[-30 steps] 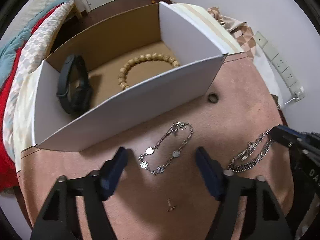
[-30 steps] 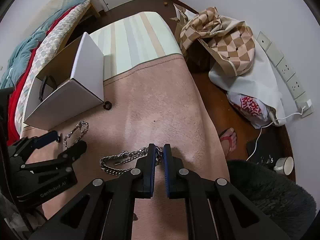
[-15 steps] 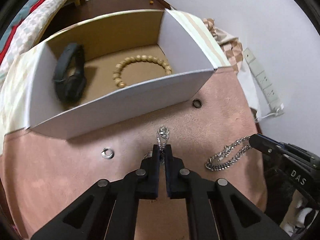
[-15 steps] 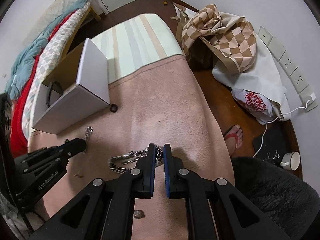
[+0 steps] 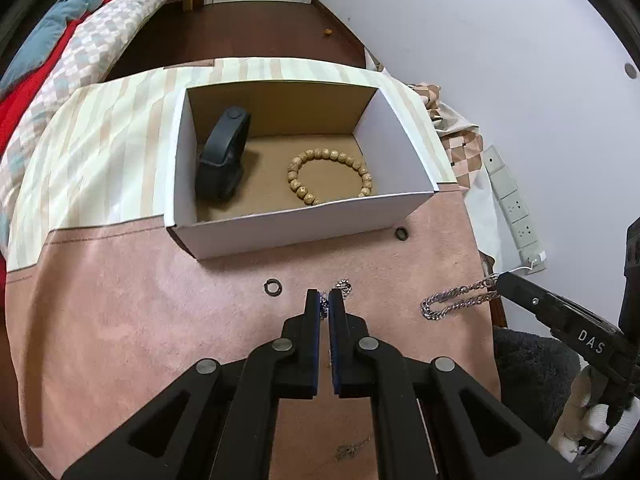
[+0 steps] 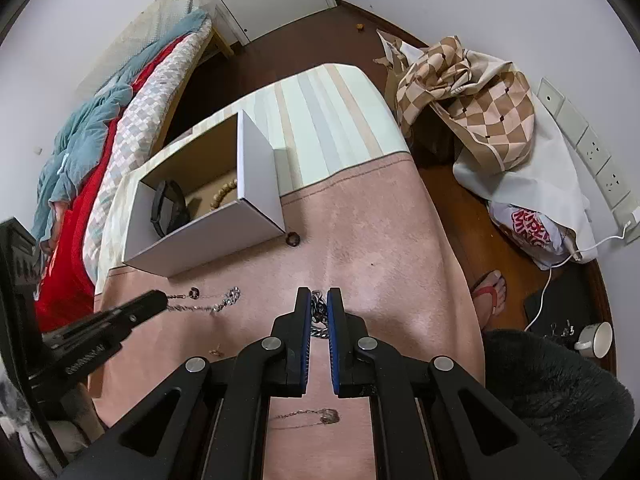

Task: Organize jewelry
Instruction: 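Carry both silver bracelets over the white box and open both tools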

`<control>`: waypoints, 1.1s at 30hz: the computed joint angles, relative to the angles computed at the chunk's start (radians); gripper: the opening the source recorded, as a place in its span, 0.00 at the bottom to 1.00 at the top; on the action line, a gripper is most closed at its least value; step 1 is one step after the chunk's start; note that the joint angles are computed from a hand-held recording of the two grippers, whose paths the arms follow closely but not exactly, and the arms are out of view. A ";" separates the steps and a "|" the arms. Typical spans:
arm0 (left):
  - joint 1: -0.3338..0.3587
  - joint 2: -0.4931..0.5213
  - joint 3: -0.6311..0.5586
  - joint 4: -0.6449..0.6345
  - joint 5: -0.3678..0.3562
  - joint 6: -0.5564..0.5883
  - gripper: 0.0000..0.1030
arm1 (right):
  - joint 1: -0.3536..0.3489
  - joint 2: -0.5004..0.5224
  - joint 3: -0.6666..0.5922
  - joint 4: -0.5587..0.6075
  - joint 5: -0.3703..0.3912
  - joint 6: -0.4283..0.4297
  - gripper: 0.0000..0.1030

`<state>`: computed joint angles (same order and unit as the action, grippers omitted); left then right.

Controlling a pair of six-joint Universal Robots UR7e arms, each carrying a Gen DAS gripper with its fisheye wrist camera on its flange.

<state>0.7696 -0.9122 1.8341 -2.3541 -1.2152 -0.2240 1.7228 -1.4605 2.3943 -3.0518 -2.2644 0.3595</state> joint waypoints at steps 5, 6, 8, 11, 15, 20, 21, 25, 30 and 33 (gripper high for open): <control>-0.012 -0.032 0.008 -0.019 -0.007 0.000 0.02 | 0.018 -0.020 0.000 0.007 0.005 0.006 0.08; -0.015 -0.035 0.005 -0.021 -0.013 0.006 0.02 | 0.023 -0.024 -0.002 0.006 0.004 0.005 0.08; -0.022 -0.046 0.000 -0.027 -0.023 0.013 0.02 | 0.033 -0.030 -0.008 0.009 0.007 0.004 0.08; -0.029 -0.060 -0.015 -0.033 -0.037 0.018 0.02 | 0.054 -0.040 -0.023 0.016 0.010 -0.002 0.08; -0.035 -0.072 -0.046 -0.039 -0.054 0.017 0.02 | 0.088 -0.042 -0.067 0.038 0.014 -0.024 0.08; -0.037 -0.062 -0.118 -0.043 -0.066 0.032 0.02 | 0.126 -0.018 -0.162 0.071 0.023 -0.078 0.08; -0.036 -0.056 -0.130 -0.044 -0.066 0.037 0.02 | 0.132 -0.006 -0.185 0.079 0.020 -0.091 0.08; -0.025 -0.016 -0.196 -0.038 -0.048 0.058 0.02 | 0.141 0.057 -0.292 0.122 0.022 -0.154 0.08; 0.016 0.055 -0.272 0.014 -0.031 0.058 0.02 | 0.097 0.151 -0.431 0.231 0.065 -0.187 0.08; 0.039 0.083 -0.289 0.041 -0.017 0.044 0.02 | 0.068 0.203 -0.495 0.287 0.080 -0.203 0.08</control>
<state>0.8088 -0.8290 1.5452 -2.3133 -1.2319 -0.1799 1.7913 -1.2571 1.8997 -2.7650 -2.1843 0.1567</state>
